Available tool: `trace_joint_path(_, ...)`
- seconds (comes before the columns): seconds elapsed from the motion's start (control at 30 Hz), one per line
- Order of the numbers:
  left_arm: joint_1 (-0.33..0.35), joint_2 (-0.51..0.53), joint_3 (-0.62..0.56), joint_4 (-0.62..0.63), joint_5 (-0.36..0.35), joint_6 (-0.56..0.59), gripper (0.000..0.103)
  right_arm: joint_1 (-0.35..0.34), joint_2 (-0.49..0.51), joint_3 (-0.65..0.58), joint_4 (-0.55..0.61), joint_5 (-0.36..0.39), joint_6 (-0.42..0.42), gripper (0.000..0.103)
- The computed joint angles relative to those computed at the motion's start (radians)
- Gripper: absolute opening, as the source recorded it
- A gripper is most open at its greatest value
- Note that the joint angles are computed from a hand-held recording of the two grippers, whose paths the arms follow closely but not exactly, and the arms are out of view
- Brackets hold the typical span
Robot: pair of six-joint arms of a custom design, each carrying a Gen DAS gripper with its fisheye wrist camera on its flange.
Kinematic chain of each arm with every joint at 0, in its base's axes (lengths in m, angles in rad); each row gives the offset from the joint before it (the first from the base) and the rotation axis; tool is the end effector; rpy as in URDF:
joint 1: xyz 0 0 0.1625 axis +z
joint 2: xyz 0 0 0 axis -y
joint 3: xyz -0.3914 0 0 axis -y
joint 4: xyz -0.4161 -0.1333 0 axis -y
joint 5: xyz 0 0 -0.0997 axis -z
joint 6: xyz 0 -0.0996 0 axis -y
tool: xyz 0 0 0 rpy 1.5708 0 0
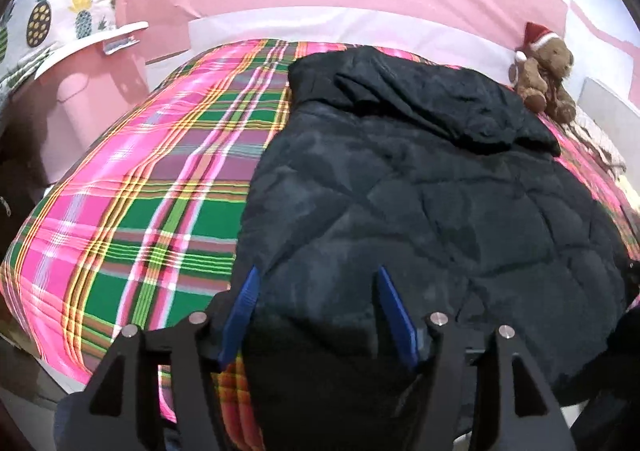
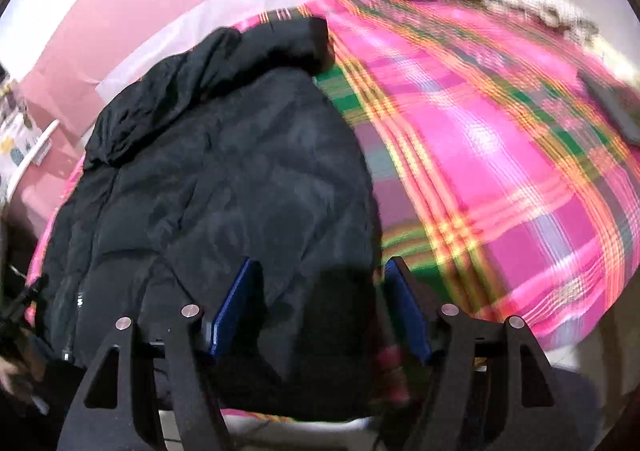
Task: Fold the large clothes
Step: 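Move both tools to the jacket's side edge and grasp it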
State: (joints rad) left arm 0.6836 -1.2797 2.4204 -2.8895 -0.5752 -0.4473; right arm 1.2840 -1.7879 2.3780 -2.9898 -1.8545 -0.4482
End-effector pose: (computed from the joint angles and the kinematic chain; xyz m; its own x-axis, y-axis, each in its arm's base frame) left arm -0.1681 -0.4167 0.1236 -0.7437 0.0268 -0.6680 0.4895 0.7023 -0.5168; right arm -0.0118 -0.4128 0.3221 -0.8601 0.1423 0.4899 -0.2015 0.7875 -0.5824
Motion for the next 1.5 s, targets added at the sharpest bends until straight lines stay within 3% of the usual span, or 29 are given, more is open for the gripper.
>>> trace_joint_path(0.3, 0.017, -0.017, 0.038, -0.093, -0.042, 0.015, 0.066, -0.037, -0.016, -0.005, 0.043, 0.079, 0.035, 0.07)
trace_joint_path(0.43, 0.024, -0.01, 0.028, -0.091, -0.043, 0.018, 0.066, -0.03, -0.007, -0.016, 0.069, 0.073, 0.049, 0.07)
trace_joint_path(0.57, 0.027, -0.026, 0.037, -0.083, -0.086, 0.013, 0.066, -0.031, -0.04, -0.015, 0.172, 0.124, 0.053, 0.07)
trace_joint_path(0.83, 0.038, -0.02, 0.038, -0.091, -0.116, 0.01, 0.064, -0.028, -0.019, -0.019, 0.167, 0.118, 0.069, 0.069)
trace_joint_path(0.9, 0.036, -0.021, 0.037, -0.08, -0.111, 0.006, 0.057, -0.015, -0.012, -0.018, 0.151, 0.09, 0.067, 0.064)
trace_joint_path(0.97, 0.036, -0.031, 0.041, -0.085, -0.119, 0.002, 0.042, -0.013, -0.02, -0.014, 0.149, 0.089, 0.067, 0.043)
trace_joint_path(1.03, 0.041, -0.047, 0.046, -0.095, -0.139, 0.003, 0.033, -0.033, -0.047, -0.011, 0.176, 0.134, 0.077, 0.03)
trace_joint_path(1.17, 0.031, -0.082, 0.046, -0.077, -0.152, -0.004, 0.026, -0.024, -0.067, -0.015, 0.197, 0.156, 0.071, 0.02)
trace_joint_path(1.23, 0.018, -0.098, 0.048, -0.073, -0.148, -0.008, 0.028, -0.022, -0.086, -0.016, 0.209, 0.181, 0.07, 0.019)
trace_joint_path(1.3, 0.01, -0.113, 0.045, -0.031, -0.12, -0.04, 0.037, -0.02, -0.088, -0.025, 0.232, 0.179, 0.068, 0.02)
trace_joint_path(1.43, 0.007, -0.15, 0.067, 0.001, -0.077, -0.092, 0.061, -0.025, -0.074, -0.036, 0.254, 0.142, 0.102, 0.035)
trace_joint_path(1.5, 0.018, -0.167, 0.079, -0.014, -0.084, -0.096, 0.064, -0.043, -0.086, -0.032, 0.263, 0.167, 0.101, 0.038)
